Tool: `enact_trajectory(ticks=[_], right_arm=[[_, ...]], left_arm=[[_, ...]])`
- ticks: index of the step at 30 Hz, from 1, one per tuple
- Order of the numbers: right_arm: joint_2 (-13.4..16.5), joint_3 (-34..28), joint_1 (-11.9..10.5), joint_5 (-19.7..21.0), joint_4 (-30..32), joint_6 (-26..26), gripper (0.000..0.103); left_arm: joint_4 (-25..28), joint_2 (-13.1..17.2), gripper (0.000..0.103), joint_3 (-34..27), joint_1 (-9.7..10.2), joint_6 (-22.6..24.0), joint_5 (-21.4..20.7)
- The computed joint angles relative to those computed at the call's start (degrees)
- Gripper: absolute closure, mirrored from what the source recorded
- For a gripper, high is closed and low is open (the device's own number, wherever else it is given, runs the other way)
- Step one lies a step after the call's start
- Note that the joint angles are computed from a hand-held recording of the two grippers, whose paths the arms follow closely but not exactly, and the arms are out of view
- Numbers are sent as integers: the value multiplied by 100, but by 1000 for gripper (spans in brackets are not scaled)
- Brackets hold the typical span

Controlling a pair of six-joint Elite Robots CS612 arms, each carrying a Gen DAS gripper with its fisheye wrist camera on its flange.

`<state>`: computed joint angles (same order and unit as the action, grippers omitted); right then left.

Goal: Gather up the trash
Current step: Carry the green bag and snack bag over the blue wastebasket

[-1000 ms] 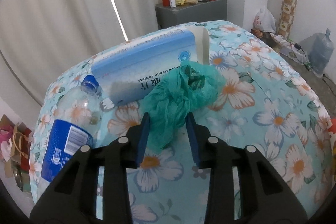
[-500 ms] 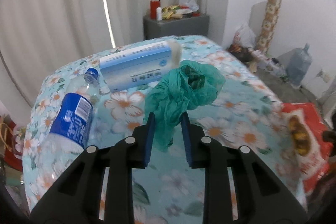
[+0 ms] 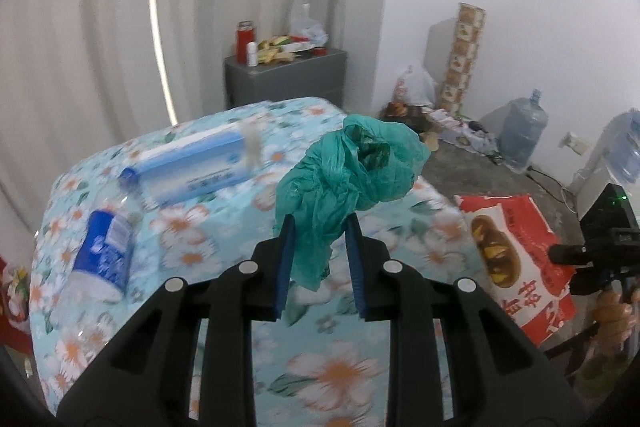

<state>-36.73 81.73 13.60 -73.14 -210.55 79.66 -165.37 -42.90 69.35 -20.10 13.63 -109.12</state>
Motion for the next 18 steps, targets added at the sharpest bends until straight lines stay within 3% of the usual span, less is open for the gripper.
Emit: enact_trajectory(ticks=[10,18], right_arm=[[-218,679,-49,-673,-806,222,68],[-458,1360,-85,-1416,-1221,409,68]], left_arm=[[202,-20,80,-145,-415,521,-461],[820,94,80,-408,-795,1013,-700]])
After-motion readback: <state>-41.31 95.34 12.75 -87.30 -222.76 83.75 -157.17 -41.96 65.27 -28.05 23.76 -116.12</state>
